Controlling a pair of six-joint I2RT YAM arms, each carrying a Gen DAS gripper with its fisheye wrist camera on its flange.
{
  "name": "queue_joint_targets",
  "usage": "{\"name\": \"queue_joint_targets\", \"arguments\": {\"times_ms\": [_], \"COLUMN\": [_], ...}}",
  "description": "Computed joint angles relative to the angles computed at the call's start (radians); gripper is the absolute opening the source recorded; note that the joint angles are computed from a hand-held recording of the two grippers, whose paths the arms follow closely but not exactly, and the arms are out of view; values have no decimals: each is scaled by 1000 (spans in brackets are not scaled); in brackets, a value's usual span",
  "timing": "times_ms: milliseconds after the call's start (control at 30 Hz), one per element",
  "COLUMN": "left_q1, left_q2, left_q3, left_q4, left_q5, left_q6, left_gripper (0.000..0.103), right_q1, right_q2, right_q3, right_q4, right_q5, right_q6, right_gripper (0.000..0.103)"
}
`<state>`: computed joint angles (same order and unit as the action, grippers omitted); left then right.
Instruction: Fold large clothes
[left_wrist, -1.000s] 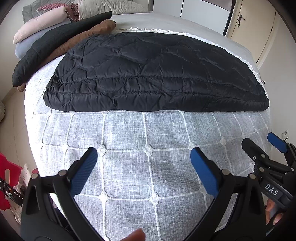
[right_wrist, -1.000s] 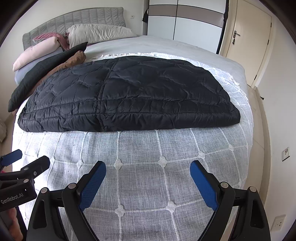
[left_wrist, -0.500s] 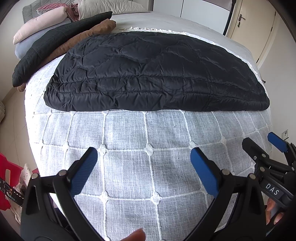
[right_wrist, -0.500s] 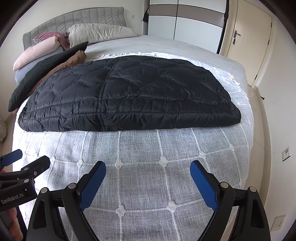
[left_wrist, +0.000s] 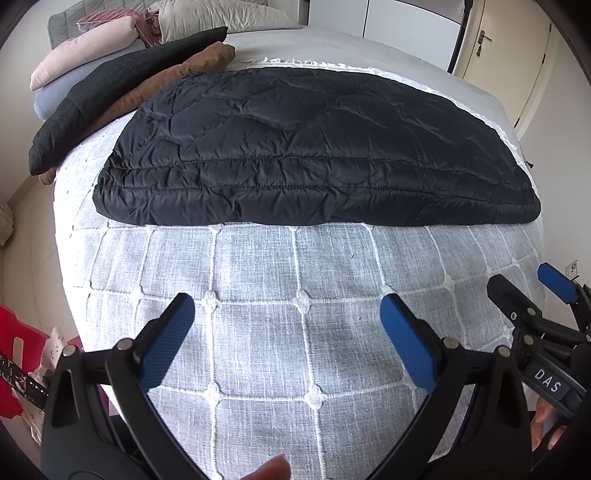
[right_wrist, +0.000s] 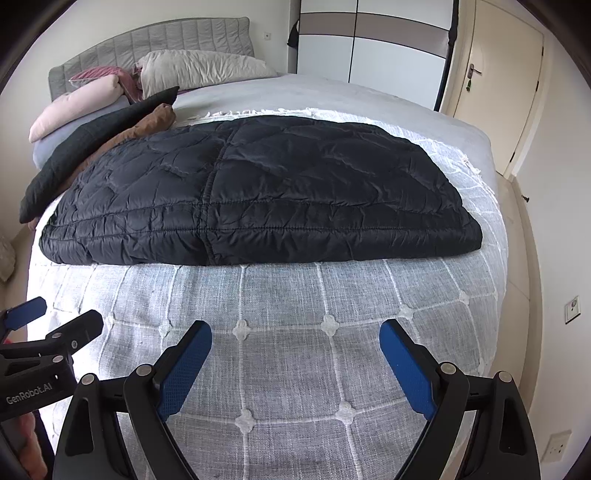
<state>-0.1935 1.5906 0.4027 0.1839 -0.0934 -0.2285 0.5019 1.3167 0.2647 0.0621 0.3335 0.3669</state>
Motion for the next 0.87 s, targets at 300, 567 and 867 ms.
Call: {"name": "queue_joint_targets", "arguments": {"times_ms": [300,567,867], "left_q1": [-5,-2,-16], "left_q2": [-7,-9,-12], "left_q3": [3,2,-1], "left_q4": [-8,-11,-6], "left_q5": [-12,-13,-27], "left_q6": [-4,-3,-17], "left_gripper": [100,100,100], "right_q1": [-12,-15,-14], "right_q2": [-9,-8,15], "right_q3": [-4,-2,0], "right_q4": [3,1,23], "right_q5": [-13,-18,-23], "right_q6": [-18,-19,-14], "right_gripper": [93,93,93]}}
